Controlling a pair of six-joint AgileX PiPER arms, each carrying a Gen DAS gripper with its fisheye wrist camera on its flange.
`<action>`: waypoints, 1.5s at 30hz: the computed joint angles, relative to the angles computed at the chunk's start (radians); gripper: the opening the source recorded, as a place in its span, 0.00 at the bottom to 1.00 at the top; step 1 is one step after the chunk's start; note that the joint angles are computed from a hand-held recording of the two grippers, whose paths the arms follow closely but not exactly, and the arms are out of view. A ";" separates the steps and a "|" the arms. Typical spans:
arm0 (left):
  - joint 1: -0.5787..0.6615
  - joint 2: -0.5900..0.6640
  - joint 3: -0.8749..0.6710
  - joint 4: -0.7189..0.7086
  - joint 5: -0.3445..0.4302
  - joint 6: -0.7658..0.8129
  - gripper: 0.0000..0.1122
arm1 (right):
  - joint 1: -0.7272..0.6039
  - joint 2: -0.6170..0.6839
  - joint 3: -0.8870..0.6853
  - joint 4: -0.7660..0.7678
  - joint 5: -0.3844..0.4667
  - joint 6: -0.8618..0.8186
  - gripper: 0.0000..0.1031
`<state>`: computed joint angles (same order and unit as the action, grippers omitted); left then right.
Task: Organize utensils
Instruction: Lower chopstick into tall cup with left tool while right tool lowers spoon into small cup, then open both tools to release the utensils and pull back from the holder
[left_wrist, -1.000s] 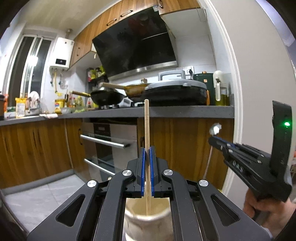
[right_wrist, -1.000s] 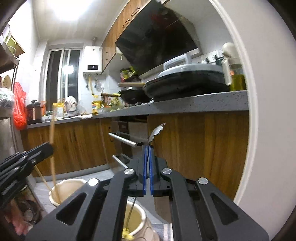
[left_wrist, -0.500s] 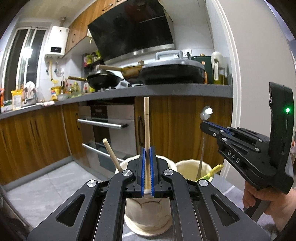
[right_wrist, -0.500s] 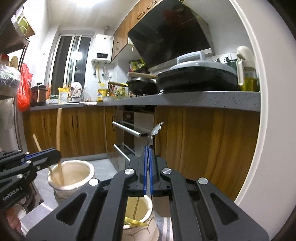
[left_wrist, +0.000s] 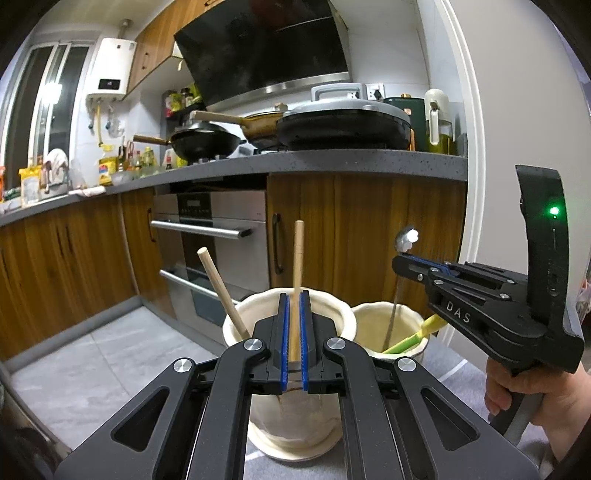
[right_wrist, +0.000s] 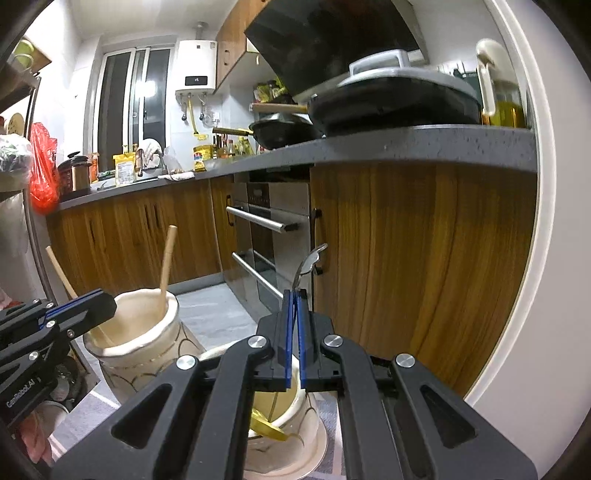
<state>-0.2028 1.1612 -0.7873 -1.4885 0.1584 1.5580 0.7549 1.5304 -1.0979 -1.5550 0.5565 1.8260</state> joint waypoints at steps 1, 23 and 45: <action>-0.001 -0.002 0.002 -0.005 -0.002 0.008 0.05 | -0.003 0.000 0.001 0.002 -0.004 -0.002 0.02; 0.004 -0.095 0.029 0.058 0.010 -0.098 0.60 | 0.024 -0.147 0.078 0.111 -0.009 -0.039 0.63; 0.287 -0.295 0.157 0.620 0.313 -0.599 0.86 | 0.175 -0.256 0.295 0.494 0.017 -0.198 0.95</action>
<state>0.0846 0.8666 -0.6299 -0.8689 0.4718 0.9590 0.9297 1.2748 -0.8024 -1.0606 0.5735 1.6280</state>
